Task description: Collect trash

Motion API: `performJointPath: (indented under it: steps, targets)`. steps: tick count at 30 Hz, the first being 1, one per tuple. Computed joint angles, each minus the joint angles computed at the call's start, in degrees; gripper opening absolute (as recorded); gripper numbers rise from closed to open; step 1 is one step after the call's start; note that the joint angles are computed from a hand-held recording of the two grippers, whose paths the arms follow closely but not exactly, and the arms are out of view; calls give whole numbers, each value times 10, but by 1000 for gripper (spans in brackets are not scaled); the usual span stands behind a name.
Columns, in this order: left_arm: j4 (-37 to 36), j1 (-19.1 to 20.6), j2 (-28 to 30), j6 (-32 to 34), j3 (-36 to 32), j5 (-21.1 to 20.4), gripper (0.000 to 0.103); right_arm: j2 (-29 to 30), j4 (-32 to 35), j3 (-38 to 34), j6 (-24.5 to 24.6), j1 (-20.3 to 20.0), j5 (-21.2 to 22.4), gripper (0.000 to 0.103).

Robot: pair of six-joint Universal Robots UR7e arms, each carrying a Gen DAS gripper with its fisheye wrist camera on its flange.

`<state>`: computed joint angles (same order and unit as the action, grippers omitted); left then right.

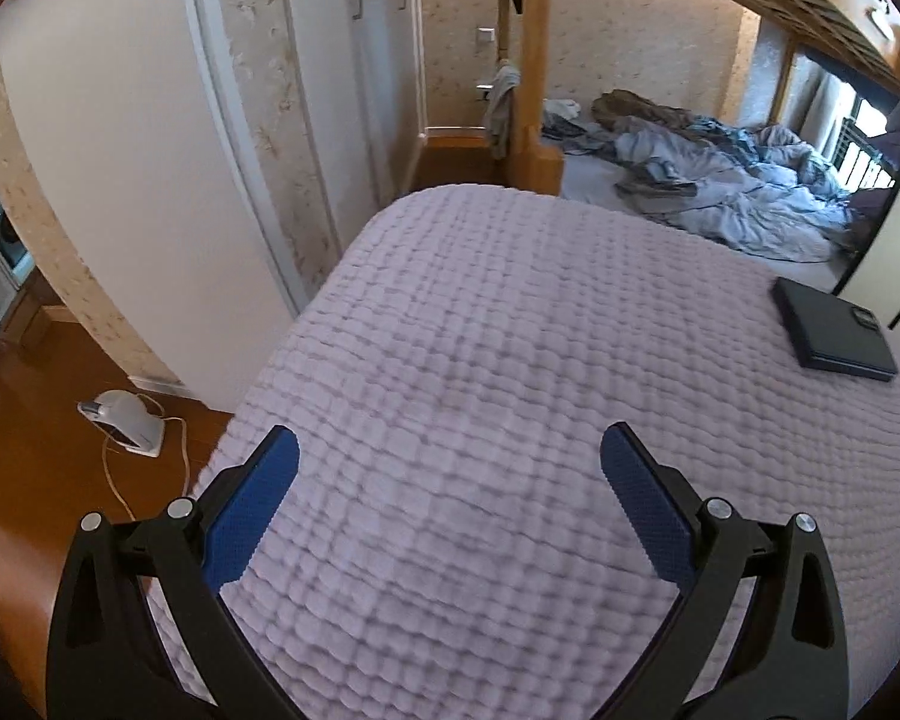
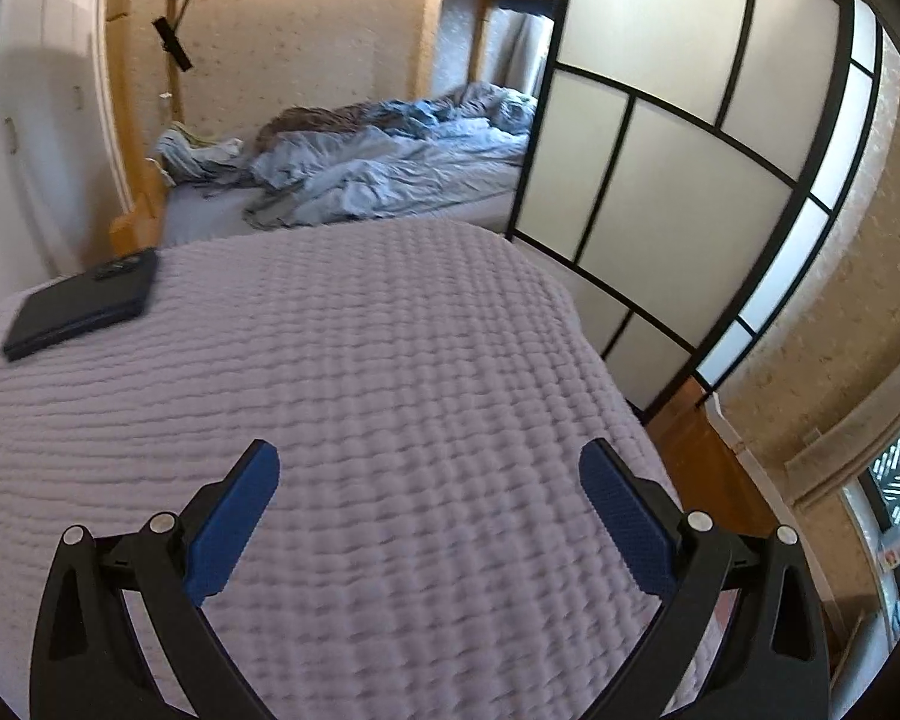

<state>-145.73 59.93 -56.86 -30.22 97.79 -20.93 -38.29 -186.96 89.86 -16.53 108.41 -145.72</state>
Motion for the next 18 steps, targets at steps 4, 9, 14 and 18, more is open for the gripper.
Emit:
performJointPath:
  steps: [4,9,14,18]
  targets:
    - [25,8,-6,-31,3,-6,101,-11,16,17,23,-13,-2,99]
    - [32,16,-7,-38,4,-21,102,-26,52,34,64,-21,12,99]
    - [32,16,-6,-38,3,-23,102,-43,74,46,100,-32,44,99]
    - [31,16,-7,-39,5,-24,102,-48,71,50,91,-36,49,99]
